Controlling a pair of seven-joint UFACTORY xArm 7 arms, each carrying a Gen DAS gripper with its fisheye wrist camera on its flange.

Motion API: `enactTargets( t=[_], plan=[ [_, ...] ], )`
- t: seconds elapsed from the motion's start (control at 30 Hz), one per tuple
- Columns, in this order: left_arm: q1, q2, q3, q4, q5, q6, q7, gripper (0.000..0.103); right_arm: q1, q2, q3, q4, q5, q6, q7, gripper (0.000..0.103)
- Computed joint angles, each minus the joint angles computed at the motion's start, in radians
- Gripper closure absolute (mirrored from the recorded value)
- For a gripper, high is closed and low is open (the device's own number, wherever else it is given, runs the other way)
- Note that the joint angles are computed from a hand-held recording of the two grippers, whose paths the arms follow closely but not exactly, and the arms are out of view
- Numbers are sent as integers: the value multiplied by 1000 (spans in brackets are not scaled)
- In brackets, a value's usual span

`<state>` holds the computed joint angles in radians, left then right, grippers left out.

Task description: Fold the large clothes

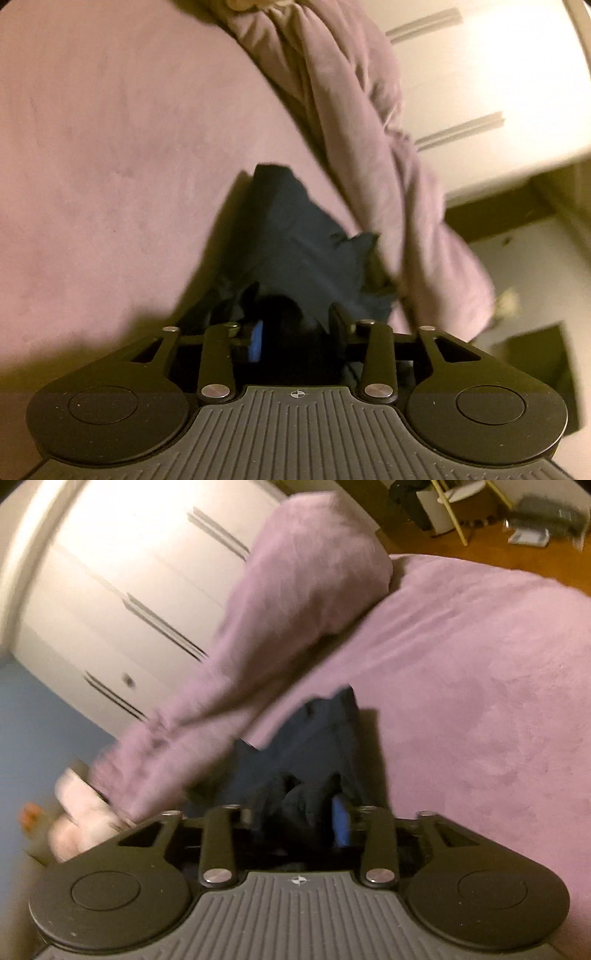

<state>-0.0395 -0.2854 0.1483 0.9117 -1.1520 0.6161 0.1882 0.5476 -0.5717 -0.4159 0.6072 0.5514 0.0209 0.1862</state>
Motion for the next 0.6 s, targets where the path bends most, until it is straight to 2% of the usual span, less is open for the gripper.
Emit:
enactTargets(
  t=[0.03, 0.07, 0.1, 0.13, 0.2, 0.23, 0.3, 0.37, 0.43, 0.5, 0.53, 0.57, 0.6],
  plan=[
    [1, -6, 17, -4, -40, 14, -6, 55, 10, -35, -10, -29, 14, -56, -3, 30],
    [1, -10, 31, -11, -97, 13, 8, 53, 19, -63, -22, -57, -13, -113, 18, 27],
    [4, -20, 34, -22, -152, -15, 33, 46, 25, -94, -30, -79, -4, -148, -2, 27],
    [13, -33, 23, -34, -171, -70, 39, 38, -11, -103, -11, -89, -25, -142, 6, 27],
    [21, -47, 8, -47, -196, -175, 44, 27, -165, -74, 99, -78, -94, -38, 17, 27],
    [3, -57, 26, -51, -188, -197, 53, 27, -199, -56, 124, -64, -135, 22, 11, 27],
    [29, -63, -6, -52, -55, -187, 45, 24, -238, -16, 169, -38, -183, 89, -2, 27],
    [17, -60, -6, -43, 92, -115, 63, 22, -220, 27, 173, -16, -198, 89, -50, 27],
    [-11, -51, 3, -38, 152, -72, 119, 22, -175, 79, 150, 14, -189, 76, -108, 27],
    [-31, -32, 4, -33, 186, -59, 176, 22, -167, 132, 153, 54, -180, 101, -143, 30],
    [-32, -19, -7, -25, 232, -52, 189, 22, -160, 147, 153, 69, -171, 116, -167, 35],
    [-33, -7, -15, -18, 267, -46, 200, 22, -187, 164, 183, 82, -188, 133, -174, 45],
    [-37, 2, -19, -13, 289, -41, 219, 22, -224, 171, 222, 89, -214, 145, -177, 52]
  ],
)
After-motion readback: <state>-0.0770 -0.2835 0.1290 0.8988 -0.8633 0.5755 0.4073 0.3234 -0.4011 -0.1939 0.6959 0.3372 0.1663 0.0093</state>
